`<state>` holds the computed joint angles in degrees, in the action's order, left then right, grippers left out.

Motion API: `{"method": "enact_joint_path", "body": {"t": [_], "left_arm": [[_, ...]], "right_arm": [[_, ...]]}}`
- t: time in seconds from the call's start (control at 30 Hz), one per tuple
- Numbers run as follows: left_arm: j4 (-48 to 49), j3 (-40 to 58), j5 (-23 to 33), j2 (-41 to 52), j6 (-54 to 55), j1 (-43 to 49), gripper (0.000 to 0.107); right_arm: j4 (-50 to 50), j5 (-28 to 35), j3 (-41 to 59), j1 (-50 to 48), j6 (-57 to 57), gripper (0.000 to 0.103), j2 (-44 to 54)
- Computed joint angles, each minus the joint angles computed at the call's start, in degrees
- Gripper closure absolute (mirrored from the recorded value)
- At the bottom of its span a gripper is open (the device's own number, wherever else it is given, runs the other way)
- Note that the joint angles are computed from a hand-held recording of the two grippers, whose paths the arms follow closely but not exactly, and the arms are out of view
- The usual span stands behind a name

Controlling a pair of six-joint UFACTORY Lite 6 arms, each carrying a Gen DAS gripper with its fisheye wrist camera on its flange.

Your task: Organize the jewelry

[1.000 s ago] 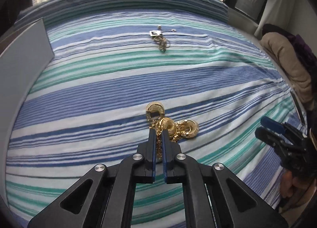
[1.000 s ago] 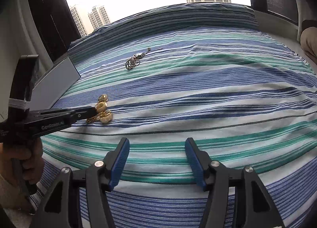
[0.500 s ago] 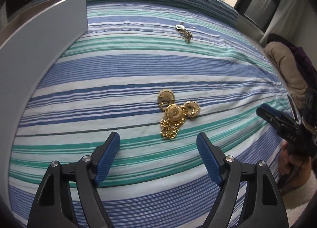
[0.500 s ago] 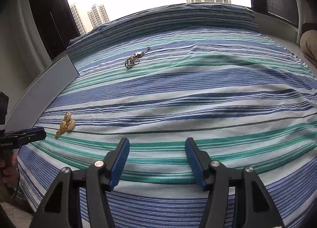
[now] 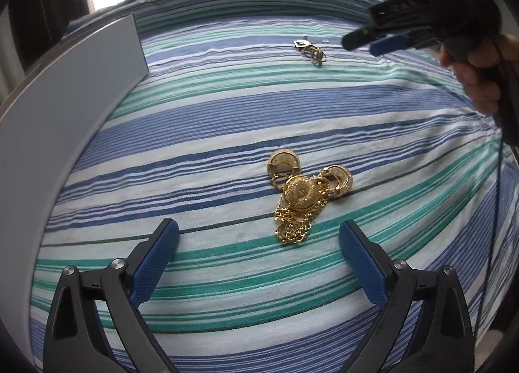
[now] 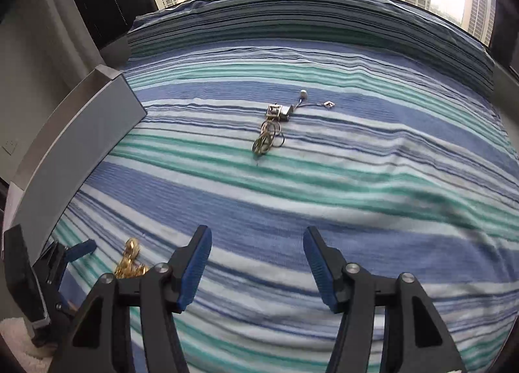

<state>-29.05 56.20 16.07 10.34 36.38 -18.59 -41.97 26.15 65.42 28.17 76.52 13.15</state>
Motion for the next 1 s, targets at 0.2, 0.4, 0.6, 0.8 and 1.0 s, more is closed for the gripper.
{"method": "enact_joint_path", "body": {"t": [0.2, 0.4, 0.6, 0.8, 1.0], "left_arm": [[-0.40, 0.68, 0.29, 0.66, 0.29, -0.24, 0.006], [-1.61, 0.97, 0.74, 0.91, 1.65, -0.05, 0.006], [-2.33, 1.14, 1.01, 1.06, 2.48, 0.10, 0.006], [-17.59, 2.56, 15.66, -0.32, 17.20, 9.54, 0.006], [-17.07, 2.20, 18.86, -3.17, 14.18, 11.62, 0.007]], "right_arm": [[12.77, 2.11, 29.43, -8.22, -16.80, 0.044, 27.04], [-1.49, 0.09, 15.50, -4.29, 3.56, 0.098, 16.99], [-7.23, -5.60, -15.61, 3.92, 19.86, 0.097, -9.25], [-15.81, 16.78, -27.80, 30.80, 48.11, 0.082, -15.48], [-14.09, 32.58, -28.47, 53.16, 74.31, 0.039, -10.44]]}}
